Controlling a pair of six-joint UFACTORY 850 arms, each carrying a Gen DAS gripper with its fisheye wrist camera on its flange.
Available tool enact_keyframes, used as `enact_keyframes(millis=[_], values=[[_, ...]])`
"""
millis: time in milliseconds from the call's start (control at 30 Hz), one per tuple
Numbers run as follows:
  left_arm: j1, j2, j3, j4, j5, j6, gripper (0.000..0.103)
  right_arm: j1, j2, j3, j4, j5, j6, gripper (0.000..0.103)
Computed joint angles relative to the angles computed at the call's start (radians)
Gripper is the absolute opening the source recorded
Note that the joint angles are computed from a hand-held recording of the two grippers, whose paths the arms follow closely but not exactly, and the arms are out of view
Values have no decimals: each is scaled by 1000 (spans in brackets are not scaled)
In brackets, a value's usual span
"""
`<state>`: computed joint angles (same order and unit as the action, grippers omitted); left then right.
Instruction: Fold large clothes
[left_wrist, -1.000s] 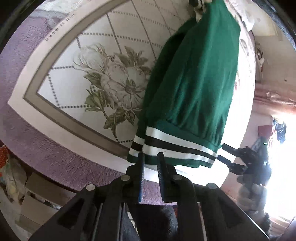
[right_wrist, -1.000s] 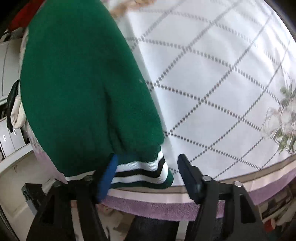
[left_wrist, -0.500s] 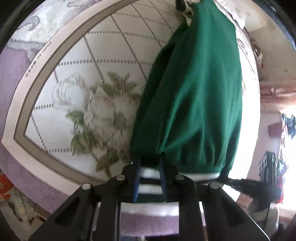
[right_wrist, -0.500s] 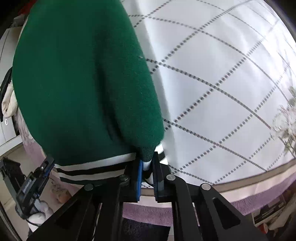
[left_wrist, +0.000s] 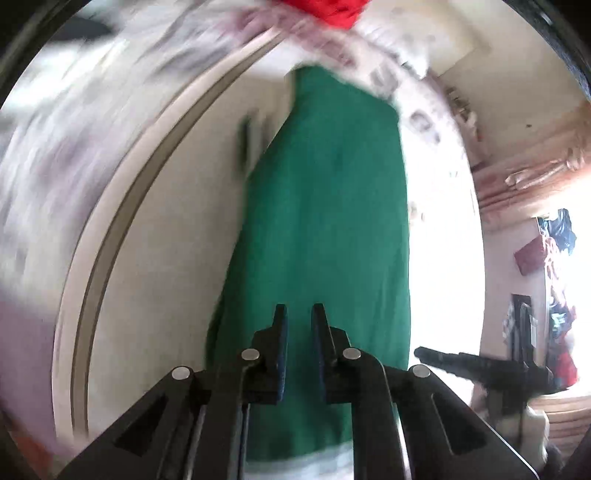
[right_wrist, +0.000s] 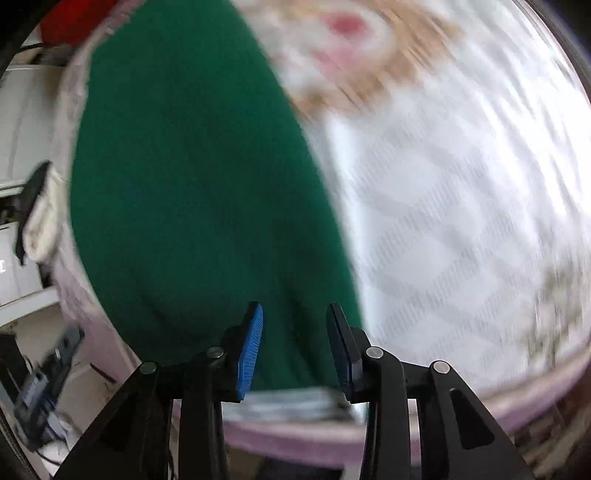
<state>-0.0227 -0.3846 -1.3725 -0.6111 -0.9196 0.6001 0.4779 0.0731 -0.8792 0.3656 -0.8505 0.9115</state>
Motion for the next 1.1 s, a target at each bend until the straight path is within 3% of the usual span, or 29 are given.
enact_keyframes(millis=[33, 133, 233, 333, 467, 533, 567, 633, 667, 733, 833, 933, 1000, 1033, 1067, 1100], values=[[-40, -64, -67, 14, 31, -16, 11, -25, -36, -34, -23, 38, -19, 38], [-108, -241, -244, 130, 29, -115, 10, -84, -158, -150, -102, 128, -73, 38], [-123, -359, -329, 169, -26, -142, 11, -125, -306, -294, -160, 113, -145, 37], [-105, -343, -291, 127, -15, -73, 13, -133, -454, -404, -139, 13, -241, 37], [-93, -260, -217, 157, 2, -65, 12, -119, -474, -438, -209, -37, -272, 37], [-56, -216, -197, 132, -20, -33, 12, -123, -424, -412, -150, -79, -304, 38], [-35, -176, -158, 107, -26, -19, 17, -123, -390, -388, -106, -81, -328, 38], [9, -110, -85, 72, -47, -7, 44, -114, -253, -274, 5, -60, -387, 41], [40, -65, -33, 64, -59, -11, 63, -109, -198, -231, 27, -73, -392, 52], [81, -4, 48, 70, -85, -46, 64, -70, -83, -133, 62, -108, -358, 63], [133, 100, 209, 144, -113, -131, 64, 1, 68, 27, 148, -192, -262, 63], [175, 150, 339, 184, -145, -192, 64, 53, 193, 181, 233, -197, -150, 63], [190, 181, 420, 167, -128, -192, 55, 84, 231, 233, 267, -172, -96, 63], [203, 210, 465, 128, -110, -162, 35, 94, 232, 244, 272, -158, -86, 63], [202, 239, 493, 122, -85, -156, 6, 109, 258, 276, 279, -136, -81, 63], [191, 269, 509, 125, -56, -158, 4, 122, 286, 309, 286, -115, -81, 63]])
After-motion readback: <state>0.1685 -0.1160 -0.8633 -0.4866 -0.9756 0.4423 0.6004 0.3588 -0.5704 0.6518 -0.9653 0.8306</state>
